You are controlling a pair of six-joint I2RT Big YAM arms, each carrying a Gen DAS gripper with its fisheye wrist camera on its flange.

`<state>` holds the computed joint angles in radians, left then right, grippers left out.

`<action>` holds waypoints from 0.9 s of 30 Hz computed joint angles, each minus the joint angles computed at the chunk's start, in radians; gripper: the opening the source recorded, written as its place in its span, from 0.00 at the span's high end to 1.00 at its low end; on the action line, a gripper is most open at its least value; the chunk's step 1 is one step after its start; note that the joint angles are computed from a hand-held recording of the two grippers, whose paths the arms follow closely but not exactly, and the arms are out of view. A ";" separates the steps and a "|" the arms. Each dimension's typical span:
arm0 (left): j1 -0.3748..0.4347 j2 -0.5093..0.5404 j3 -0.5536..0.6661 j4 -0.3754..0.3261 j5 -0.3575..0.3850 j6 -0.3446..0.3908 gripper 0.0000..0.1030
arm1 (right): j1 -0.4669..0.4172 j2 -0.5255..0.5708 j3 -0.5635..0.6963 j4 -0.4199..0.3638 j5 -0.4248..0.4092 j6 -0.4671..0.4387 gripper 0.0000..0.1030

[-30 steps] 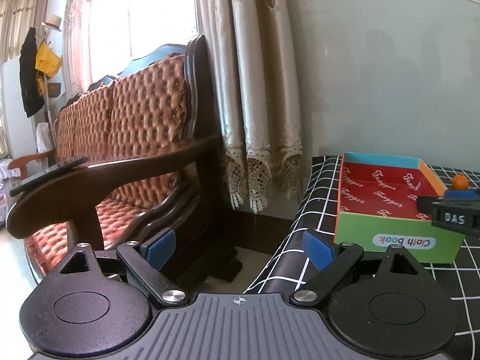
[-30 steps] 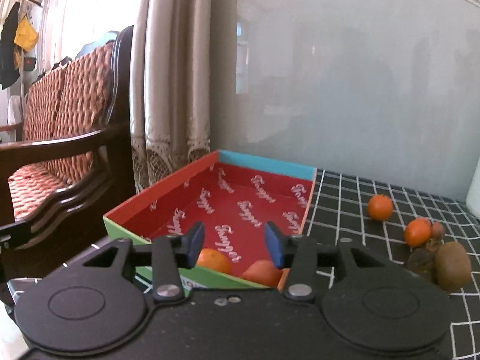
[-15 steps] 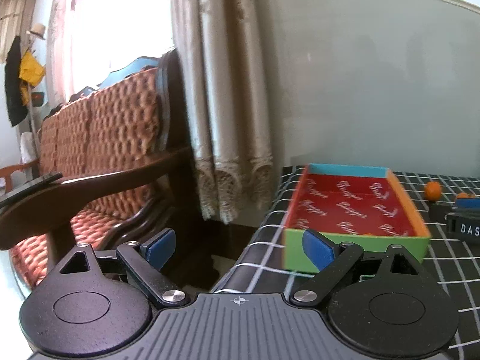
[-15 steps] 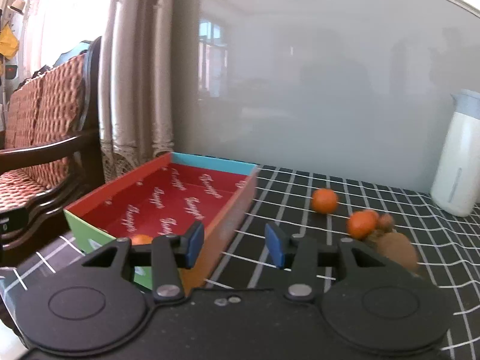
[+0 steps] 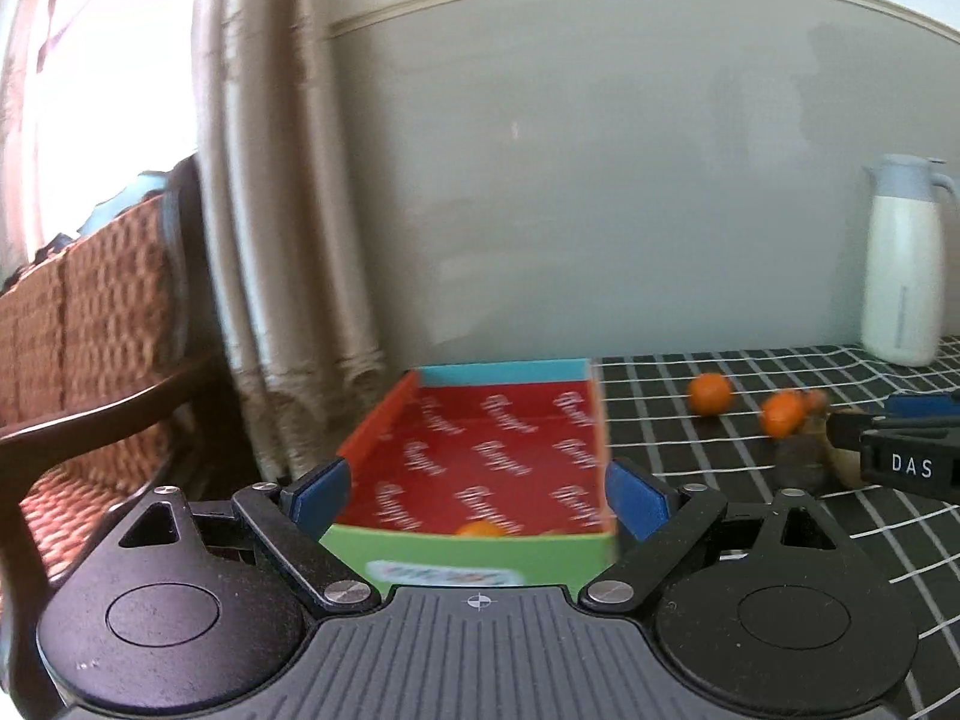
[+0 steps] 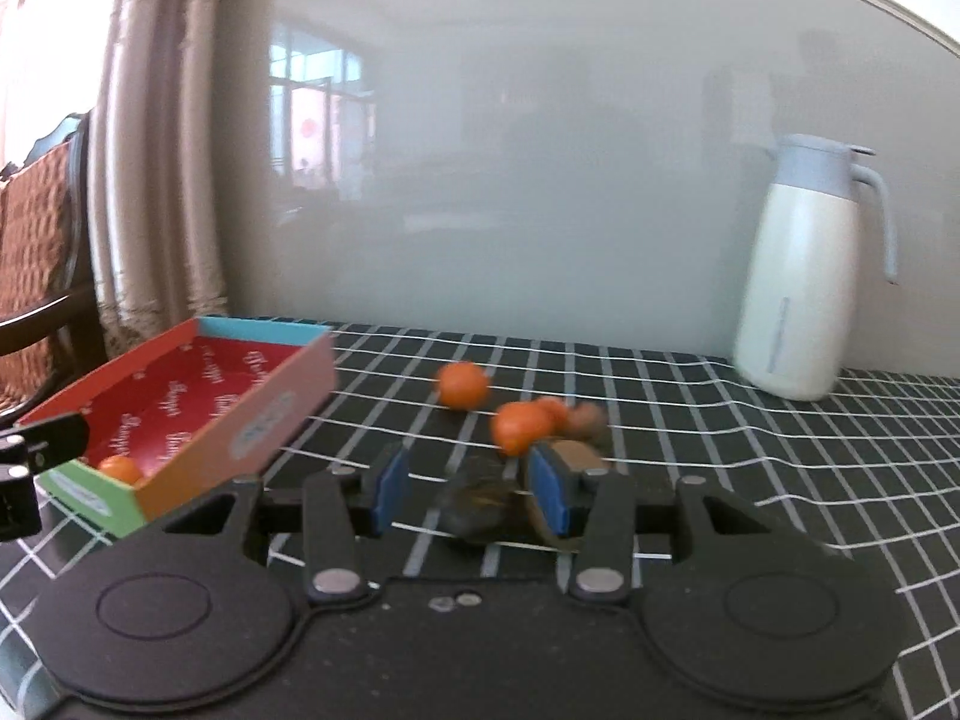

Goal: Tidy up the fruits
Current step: 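Move the left gripper to the dark passion fruit and grasp it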

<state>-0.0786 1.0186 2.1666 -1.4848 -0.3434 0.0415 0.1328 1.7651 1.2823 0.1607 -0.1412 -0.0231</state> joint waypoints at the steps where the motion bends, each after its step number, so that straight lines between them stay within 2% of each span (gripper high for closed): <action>1: -0.045 0.005 0.002 -0.003 -0.030 -0.011 0.12 | -0.011 0.002 0.002 -0.003 0.000 0.003 0.57; 6: -0.190 0.036 0.019 -0.012 -0.118 -0.059 0.12 | -0.053 0.004 0.001 -0.005 0.012 0.016 0.57; 16: -0.403 0.095 0.016 -0.005 -0.212 -0.139 0.12 | -0.120 0.009 -0.004 -0.004 0.011 0.030 0.57; 21: -0.458 0.113 -0.010 0.006 -0.230 -0.163 0.12 | -0.136 0.010 -0.002 -0.008 0.004 0.028 0.57; 25: -0.471 0.125 -0.031 0.029 -0.231 -0.171 0.12 | -0.149 0.022 0.013 -0.019 0.003 0.027 0.57; 27: -0.470 0.139 -0.030 0.018 -0.222 -0.175 0.12 | -0.155 0.031 0.025 -0.028 0.004 0.029 0.57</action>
<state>-0.5483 1.1576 2.1361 -1.4664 -0.5655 -0.1336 -0.0224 1.7962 1.3071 0.1329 -0.1370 0.0059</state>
